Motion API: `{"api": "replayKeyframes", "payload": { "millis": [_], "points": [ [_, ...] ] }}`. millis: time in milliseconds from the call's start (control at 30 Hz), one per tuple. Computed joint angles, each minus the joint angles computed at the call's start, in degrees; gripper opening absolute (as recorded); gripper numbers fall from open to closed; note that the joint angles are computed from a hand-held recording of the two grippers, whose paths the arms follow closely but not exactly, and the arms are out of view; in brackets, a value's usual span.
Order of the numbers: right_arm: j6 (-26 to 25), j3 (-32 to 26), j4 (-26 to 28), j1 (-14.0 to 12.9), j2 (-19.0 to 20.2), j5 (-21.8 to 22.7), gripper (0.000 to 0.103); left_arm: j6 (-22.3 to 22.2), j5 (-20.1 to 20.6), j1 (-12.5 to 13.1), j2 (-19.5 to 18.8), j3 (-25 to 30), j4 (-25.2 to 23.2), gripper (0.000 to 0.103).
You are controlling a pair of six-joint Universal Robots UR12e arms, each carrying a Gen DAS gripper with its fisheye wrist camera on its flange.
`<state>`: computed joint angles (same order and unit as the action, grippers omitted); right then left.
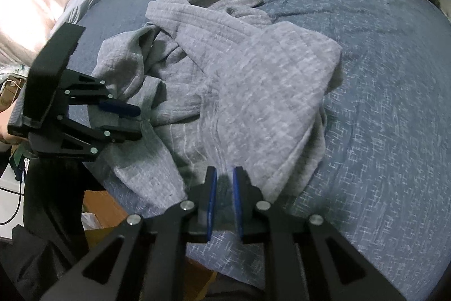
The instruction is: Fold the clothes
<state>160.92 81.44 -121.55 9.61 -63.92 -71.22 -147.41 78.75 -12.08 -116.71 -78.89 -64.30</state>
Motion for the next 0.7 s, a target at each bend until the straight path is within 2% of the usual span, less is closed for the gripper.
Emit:
{"api": "replayKeyframes", "payload": {
  "millis": [67, 100, 133, 300, 567, 700],
  "points": [
    [0.36, 0.00, -0.09, -0.06, 0.04, -0.13, 0.011, 0.17, 0.86, -0.28, -0.11, -0.32, 0.92, 0.036],
    [0.64, -0.01, -0.22, -0.06, 0.07, -0.23, 0.011, 0.08, 0.94, -0.32, -0.10, -0.47, 1.31, 0.033],
    [0.85, -0.01, -0.34, -0.05, 0.10, -0.30, 0.011, 0.00, 1.03, -0.35, -0.08, -0.63, 1.70, 0.025],
    [1.22, 0.07, -0.73, 0.08, 0.20, -0.14, 0.011, -0.05, -0.36, 0.58, 0.09, -1.18, 2.85, 0.012],
    [1.02, 0.51, -1.66, 0.13, 0.07, 0.73, 0.011, -0.20, -4.89, 3.08, 1.24, -1.59, 4.85, 0.008],
    [0.85, 0.88, -2.63, -0.04, -0.26, 1.41, 0.011, -2.55, -7.17, 3.62, 2.14, -1.89, 7.48, 0.008]
  ]
}}
